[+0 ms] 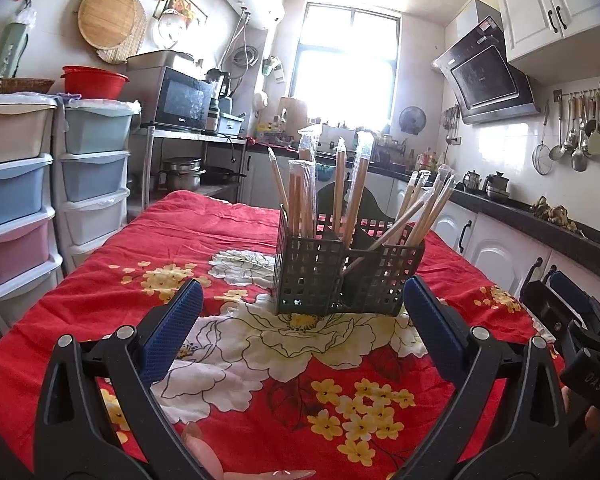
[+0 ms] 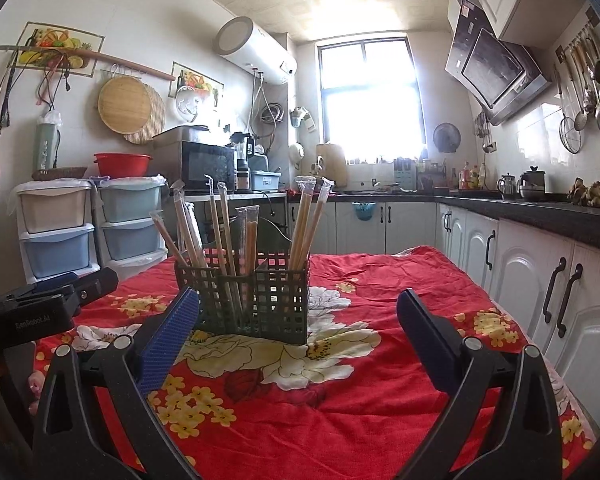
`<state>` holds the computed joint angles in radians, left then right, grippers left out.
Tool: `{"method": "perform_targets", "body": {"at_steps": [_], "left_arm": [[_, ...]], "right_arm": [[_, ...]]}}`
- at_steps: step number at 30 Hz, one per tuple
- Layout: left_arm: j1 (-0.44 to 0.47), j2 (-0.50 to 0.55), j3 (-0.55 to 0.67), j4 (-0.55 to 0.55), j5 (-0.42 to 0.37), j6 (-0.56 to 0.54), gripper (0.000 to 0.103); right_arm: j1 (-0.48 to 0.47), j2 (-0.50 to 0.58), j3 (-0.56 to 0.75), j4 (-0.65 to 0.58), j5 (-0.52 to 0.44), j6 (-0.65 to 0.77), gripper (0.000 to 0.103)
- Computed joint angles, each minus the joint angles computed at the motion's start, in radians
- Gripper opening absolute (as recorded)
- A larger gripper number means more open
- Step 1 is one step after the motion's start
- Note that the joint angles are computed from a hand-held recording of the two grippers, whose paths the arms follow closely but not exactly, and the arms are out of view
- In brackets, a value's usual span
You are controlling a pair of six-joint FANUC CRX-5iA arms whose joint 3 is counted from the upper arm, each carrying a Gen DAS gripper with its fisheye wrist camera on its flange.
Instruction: Organize utensils
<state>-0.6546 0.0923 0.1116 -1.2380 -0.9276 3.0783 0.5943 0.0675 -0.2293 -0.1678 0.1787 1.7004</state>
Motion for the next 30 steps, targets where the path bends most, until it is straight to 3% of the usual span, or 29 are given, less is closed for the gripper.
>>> {"method": "perform_targets", "body": {"at_steps": [30], "left_arm": [[0.0, -0.001, -0.001, -0.001, -0.001, 0.001, 0.092]], "right_arm": [[0.0, 0.0, -0.002, 0.003, 0.002, -0.004, 0.097]]}}
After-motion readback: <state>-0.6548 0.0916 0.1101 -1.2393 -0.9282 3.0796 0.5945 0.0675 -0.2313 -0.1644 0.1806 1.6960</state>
